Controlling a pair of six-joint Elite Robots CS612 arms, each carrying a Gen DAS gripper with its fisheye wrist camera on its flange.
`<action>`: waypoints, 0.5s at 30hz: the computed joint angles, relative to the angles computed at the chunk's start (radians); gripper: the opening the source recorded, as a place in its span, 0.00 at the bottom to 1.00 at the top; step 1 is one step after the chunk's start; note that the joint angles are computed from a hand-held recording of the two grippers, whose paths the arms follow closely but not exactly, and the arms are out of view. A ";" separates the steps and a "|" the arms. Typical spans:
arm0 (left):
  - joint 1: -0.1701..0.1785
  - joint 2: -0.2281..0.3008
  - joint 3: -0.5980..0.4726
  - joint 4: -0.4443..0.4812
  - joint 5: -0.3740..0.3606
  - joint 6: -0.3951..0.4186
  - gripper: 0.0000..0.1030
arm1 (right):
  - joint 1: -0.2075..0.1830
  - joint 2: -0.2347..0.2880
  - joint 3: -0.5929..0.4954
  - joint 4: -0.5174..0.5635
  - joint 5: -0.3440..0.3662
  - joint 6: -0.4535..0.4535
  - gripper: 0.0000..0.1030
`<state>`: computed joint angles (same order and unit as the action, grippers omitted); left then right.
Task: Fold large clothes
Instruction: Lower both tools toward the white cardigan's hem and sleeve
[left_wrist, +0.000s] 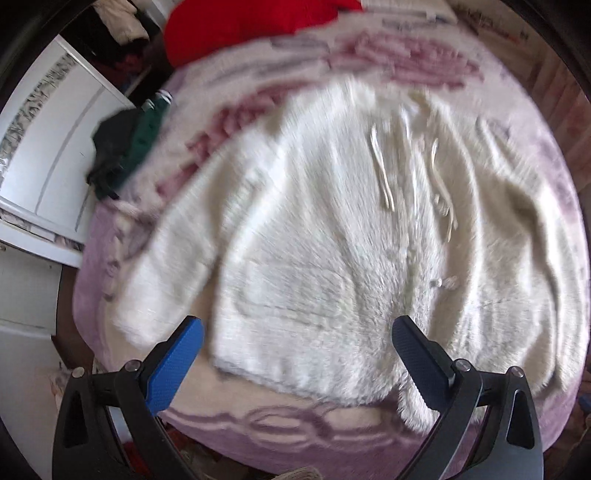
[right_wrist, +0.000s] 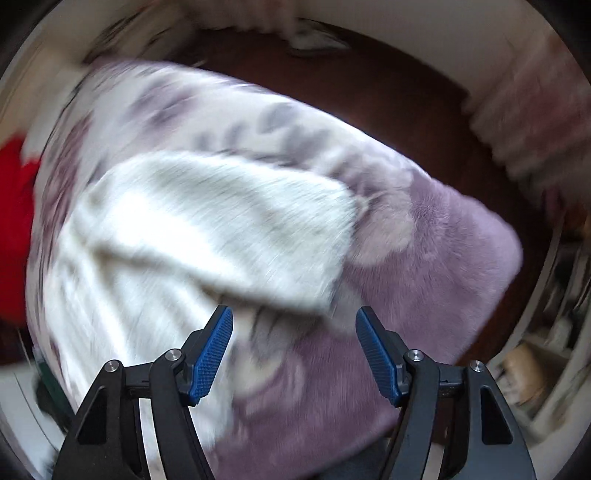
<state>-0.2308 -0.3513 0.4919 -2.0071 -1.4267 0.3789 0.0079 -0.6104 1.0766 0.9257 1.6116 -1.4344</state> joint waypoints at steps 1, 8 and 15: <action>-0.007 0.013 -0.003 0.007 0.017 -0.004 1.00 | -0.008 -0.006 0.039 -0.042 -0.022 0.032 0.79; -0.035 0.078 -0.057 0.046 0.060 -0.042 1.00 | -0.058 0.015 0.185 -0.336 -0.106 0.109 0.93; -0.059 0.102 -0.094 0.018 0.066 -0.014 1.00 | -0.066 0.029 0.109 -0.360 -0.069 0.016 0.13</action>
